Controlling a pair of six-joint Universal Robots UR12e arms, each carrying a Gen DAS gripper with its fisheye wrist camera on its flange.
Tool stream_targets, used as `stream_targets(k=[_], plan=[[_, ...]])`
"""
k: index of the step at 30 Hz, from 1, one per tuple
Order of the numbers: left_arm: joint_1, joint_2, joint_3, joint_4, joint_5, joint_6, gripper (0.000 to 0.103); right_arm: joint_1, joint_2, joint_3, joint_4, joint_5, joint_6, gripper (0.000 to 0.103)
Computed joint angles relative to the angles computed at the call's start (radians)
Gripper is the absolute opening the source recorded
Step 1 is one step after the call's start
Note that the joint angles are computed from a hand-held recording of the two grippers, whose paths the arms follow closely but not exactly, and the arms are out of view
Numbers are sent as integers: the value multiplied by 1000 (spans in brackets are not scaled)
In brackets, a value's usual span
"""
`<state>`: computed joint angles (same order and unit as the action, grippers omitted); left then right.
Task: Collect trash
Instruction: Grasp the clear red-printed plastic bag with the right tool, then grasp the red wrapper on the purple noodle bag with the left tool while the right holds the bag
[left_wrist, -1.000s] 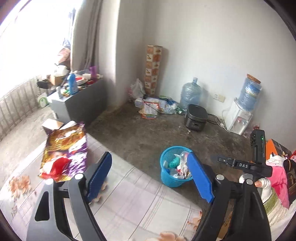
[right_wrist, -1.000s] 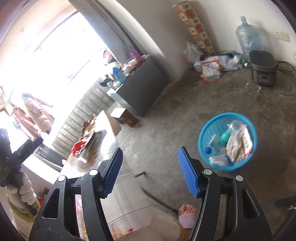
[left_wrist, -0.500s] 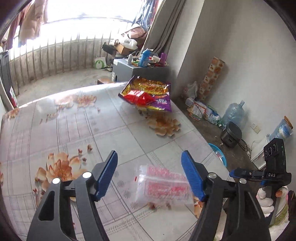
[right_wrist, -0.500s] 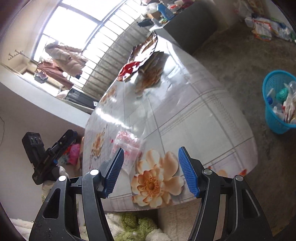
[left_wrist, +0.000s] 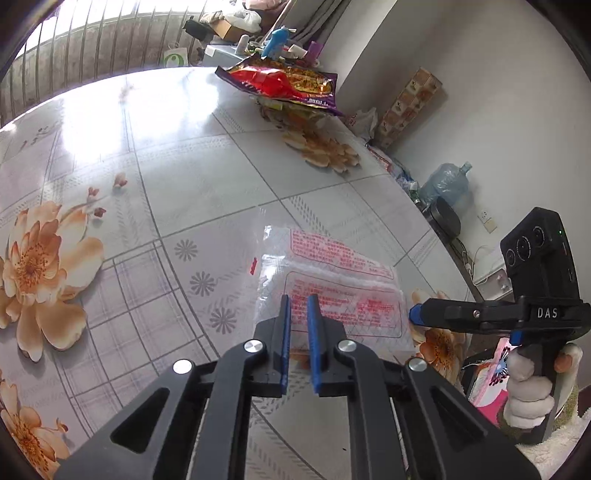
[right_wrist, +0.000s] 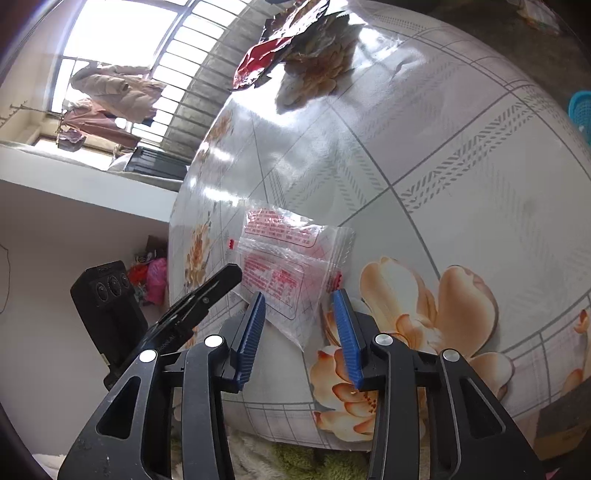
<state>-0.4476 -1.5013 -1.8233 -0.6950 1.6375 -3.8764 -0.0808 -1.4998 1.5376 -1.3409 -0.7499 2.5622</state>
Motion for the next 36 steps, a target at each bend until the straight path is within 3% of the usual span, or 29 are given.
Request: stream_targets(k=[7, 9, 12, 15, 21, 28, 31, 36], plan=[[19, 14, -36, 70, -68, -47, 6, 15, 4, -10, -9, 4, 14, 25], [21, 18, -44, 84, -82, -55, 6, 19, -4, 0, -48, -18, 33, 15], [21, 13, -39, 85, -83, -55, 6, 14, -12, 11, -83, -35, 39, 9], [23, 7, -29, 80, -91, -53, 6, 12, -13, 12, -85, -34, 26, 7], [34, -13, -2, 95, -98, -42, 6, 7, -18, 22, -172, -44, 52, 5], [57, -62, 83, 101, -32, 6, 6, -39, 3, 16, -254, -42, 148, 5], [71, -93, 126, 107, 13, 12, 14, -57, 19, 5, -274, -42, 183, 5], [91, -150, 212, 91, 100, 80, 39, -69, 42, -13, -296, -37, 217, 5]])
